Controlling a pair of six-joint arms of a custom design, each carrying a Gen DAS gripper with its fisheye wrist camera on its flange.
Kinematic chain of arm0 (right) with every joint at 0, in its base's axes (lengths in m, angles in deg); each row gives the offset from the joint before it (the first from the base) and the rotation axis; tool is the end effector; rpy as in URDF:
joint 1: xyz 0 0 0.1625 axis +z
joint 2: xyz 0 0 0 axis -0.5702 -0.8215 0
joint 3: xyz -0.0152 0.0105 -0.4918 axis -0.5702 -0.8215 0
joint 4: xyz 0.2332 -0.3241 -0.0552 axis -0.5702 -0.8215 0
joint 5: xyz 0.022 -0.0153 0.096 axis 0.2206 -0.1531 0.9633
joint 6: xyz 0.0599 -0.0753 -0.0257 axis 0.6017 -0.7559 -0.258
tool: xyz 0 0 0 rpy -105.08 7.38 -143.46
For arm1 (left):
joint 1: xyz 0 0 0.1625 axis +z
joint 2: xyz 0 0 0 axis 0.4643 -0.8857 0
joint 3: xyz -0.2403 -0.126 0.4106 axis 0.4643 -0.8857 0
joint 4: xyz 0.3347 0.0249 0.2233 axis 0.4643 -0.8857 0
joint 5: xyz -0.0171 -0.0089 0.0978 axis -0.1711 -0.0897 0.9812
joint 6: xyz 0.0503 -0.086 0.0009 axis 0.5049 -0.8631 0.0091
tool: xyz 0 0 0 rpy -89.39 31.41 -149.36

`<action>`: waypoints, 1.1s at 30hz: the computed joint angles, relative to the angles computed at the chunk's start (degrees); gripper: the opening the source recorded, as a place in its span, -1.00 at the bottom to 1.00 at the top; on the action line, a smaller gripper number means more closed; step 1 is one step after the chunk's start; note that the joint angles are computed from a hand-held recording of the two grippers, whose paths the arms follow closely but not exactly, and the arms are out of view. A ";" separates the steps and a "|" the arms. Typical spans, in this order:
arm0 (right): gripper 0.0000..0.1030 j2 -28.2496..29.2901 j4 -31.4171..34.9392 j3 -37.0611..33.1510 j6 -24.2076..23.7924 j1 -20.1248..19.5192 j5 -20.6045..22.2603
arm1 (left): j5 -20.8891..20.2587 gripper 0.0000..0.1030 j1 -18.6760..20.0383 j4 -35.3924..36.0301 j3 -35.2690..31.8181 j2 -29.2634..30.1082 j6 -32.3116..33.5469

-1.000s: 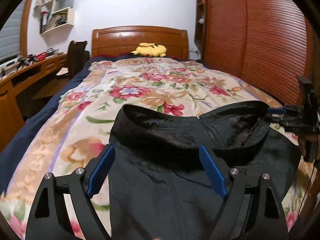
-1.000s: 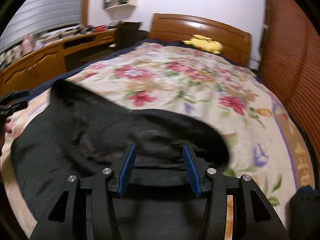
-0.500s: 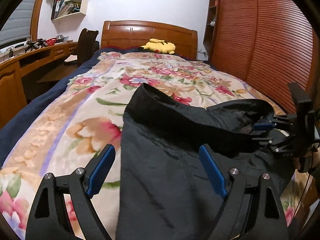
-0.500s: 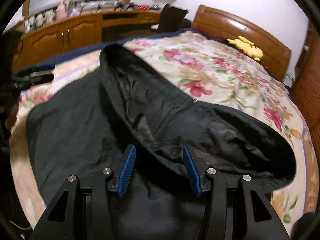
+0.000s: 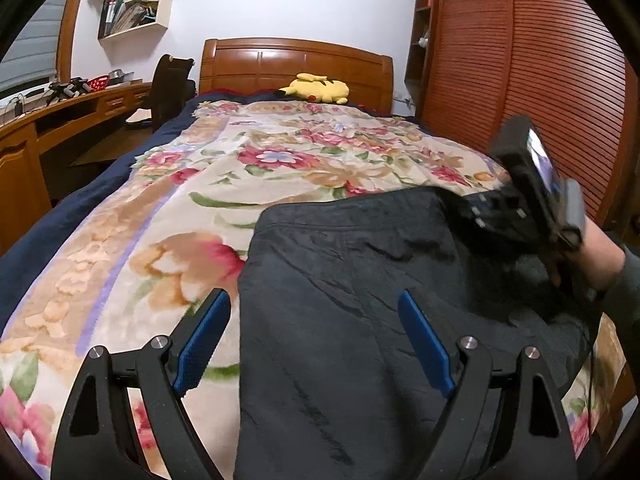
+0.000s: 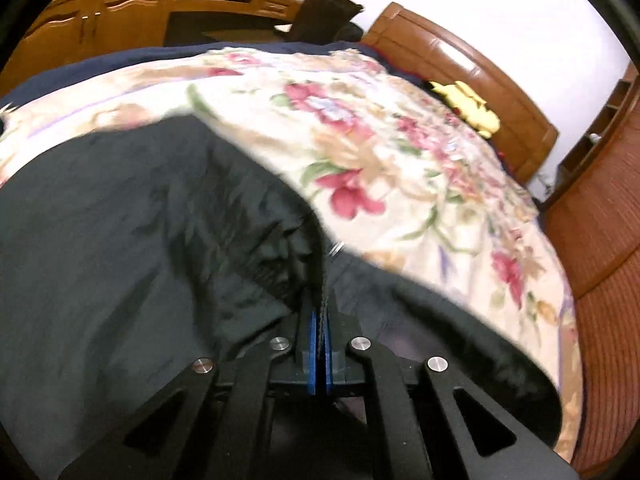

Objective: Fold large clothes

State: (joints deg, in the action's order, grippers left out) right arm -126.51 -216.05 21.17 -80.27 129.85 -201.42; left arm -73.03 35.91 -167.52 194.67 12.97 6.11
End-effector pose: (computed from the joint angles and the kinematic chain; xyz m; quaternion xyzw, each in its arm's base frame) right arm 0.1298 -0.6397 0.1824 0.3288 -0.7396 0.3045 0.5021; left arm -0.1453 -0.6673 0.1502 0.3627 0.8577 -0.3268 0.1611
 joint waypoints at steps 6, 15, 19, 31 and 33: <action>-0.96 3.04 -0.66 -6.86 -0.31 0.64 1.59 | 0.59 0.68 -0.26 0.43 -0.26 0.51 0.20; -0.06 -0.33 5.74 -4.49 11.06 -1.11 4.21 | 0.33 0.67 -0.65 0.17 0.48 0.47 0.34; 0.26 -3.13 5.15 -2.28 12.23 -1.08 4.50 | 0.17 0.67 -0.82 -0.17 0.81 0.35 0.40; 0.27 -9.13 6.69 -0.78 18.48 -7.05 -4.12 | 0.04 0.67 -1.81 -0.19 1.58 0.86 1.10; 0.27 -10.06 8.64 -0.65 21.06 -8.24 -4.07 | 0.05 0.68 -1.93 -0.23 1.64 1.04 1.20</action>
